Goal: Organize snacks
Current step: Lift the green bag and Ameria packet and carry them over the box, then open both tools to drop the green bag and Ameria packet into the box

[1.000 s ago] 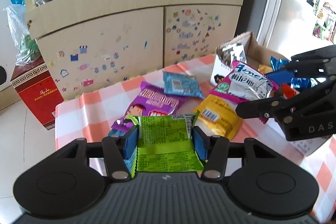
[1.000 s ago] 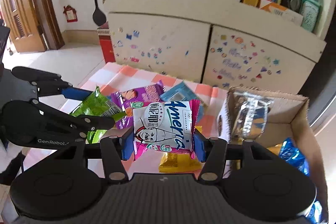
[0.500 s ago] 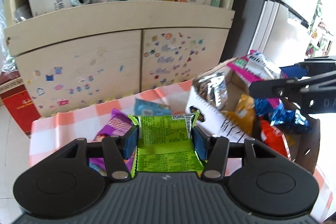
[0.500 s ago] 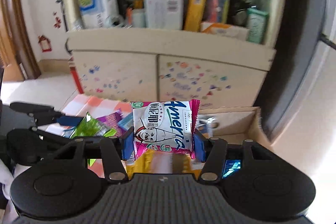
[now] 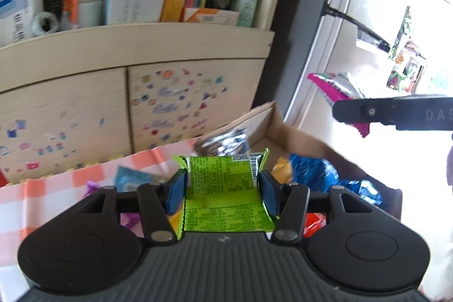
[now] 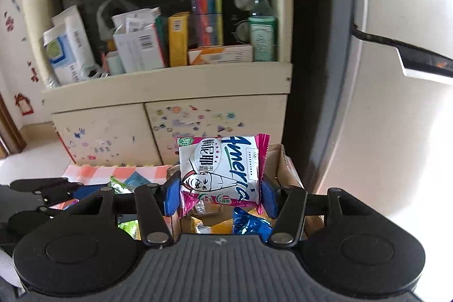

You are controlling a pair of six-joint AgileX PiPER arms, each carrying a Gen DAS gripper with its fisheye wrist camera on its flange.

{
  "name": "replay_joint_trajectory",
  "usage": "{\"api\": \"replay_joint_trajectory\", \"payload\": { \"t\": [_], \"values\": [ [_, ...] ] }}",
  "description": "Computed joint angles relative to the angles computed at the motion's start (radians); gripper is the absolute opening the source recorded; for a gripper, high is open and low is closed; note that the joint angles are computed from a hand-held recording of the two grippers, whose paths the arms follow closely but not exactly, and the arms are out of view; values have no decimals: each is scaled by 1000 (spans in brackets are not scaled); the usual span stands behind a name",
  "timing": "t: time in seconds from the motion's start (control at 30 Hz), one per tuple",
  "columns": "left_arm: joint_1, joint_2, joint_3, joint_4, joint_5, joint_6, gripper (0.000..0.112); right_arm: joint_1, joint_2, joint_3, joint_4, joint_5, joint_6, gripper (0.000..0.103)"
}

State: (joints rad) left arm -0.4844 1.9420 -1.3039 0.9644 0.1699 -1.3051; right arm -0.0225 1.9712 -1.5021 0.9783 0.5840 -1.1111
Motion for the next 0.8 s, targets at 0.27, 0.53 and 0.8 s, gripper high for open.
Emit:
{"api": "replay_joint_trajectory", "payload": {
  "t": [0.27,0.53,0.8],
  "values": [
    [-20,106,-139,-215,-3,206,55,-9,35,-48,-113,-4,187,62],
    [-36,197,-254,-392,-2,364,55,-32,36,-34,-207,-11,321,62],
    [-58,256,-318,-376,29,353,72,-47,48,-33,-296,2,395,70]
  ]
}}
